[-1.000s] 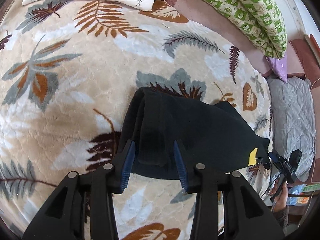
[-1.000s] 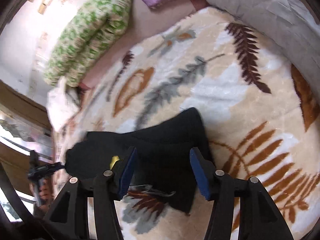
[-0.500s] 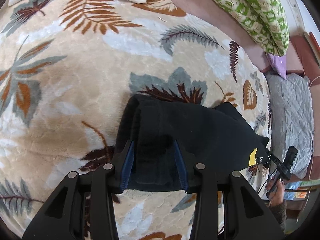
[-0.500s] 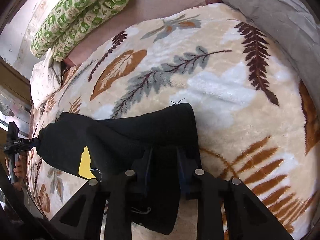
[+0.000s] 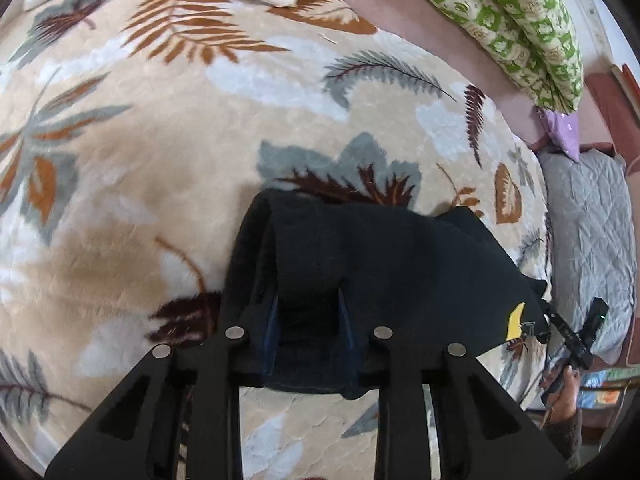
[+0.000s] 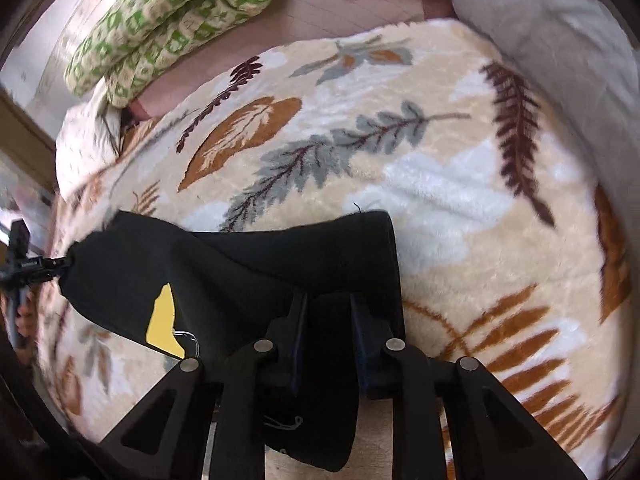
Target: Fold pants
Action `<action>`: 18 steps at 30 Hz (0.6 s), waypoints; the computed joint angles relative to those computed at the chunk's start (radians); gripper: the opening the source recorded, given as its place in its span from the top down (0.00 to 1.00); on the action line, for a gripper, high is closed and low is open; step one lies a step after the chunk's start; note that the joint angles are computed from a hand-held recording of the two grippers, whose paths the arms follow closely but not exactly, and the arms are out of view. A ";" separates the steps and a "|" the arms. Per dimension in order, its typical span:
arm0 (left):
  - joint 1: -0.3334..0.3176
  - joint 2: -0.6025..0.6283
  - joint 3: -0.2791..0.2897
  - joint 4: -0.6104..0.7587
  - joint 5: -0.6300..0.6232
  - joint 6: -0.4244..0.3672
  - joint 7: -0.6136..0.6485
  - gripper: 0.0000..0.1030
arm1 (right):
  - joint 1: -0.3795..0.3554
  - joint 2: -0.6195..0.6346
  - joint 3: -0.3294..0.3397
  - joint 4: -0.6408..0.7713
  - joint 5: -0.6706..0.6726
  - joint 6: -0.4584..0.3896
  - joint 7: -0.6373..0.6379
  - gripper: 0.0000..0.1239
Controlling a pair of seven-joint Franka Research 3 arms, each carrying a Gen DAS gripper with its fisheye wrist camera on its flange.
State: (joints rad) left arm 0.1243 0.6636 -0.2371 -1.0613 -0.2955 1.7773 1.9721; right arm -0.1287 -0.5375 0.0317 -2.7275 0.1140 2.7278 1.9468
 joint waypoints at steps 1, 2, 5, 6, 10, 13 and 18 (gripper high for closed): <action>0.009 -0.015 -0.003 -0.024 -0.012 0.012 0.002 0.77 | -0.017 -0.007 0.017 0.001 -0.021 0.000 0.011 0.84; 0.017 -0.033 -0.004 -0.050 -0.025 0.026 0.002 0.77 | -0.023 -0.012 0.022 0.001 -0.032 0.001 0.014 0.84; 0.032 -0.056 -0.007 -0.076 -0.058 0.039 0.003 0.77 | -0.024 -0.019 0.021 0.012 -0.048 -0.013 0.011 0.84; 0.036 -0.060 -0.006 -0.077 -0.064 0.036 0.003 0.77 | -0.029 -0.019 0.025 0.019 -0.057 -0.025 0.012 0.84; 0.037 -0.084 0.001 -0.100 -0.072 0.062 0.008 0.77 | -0.037 -0.025 0.028 0.040 -0.083 -0.030 0.014 0.84; 0.030 -0.096 0.007 -0.115 -0.060 0.075 0.008 0.77 | -0.051 -0.021 0.032 0.071 -0.106 -0.043 0.014 0.84; 0.024 -0.110 0.018 -0.145 -0.042 0.098 0.001 0.77 | -0.068 0.033 0.043 0.126 -0.162 -0.071 0.025 0.84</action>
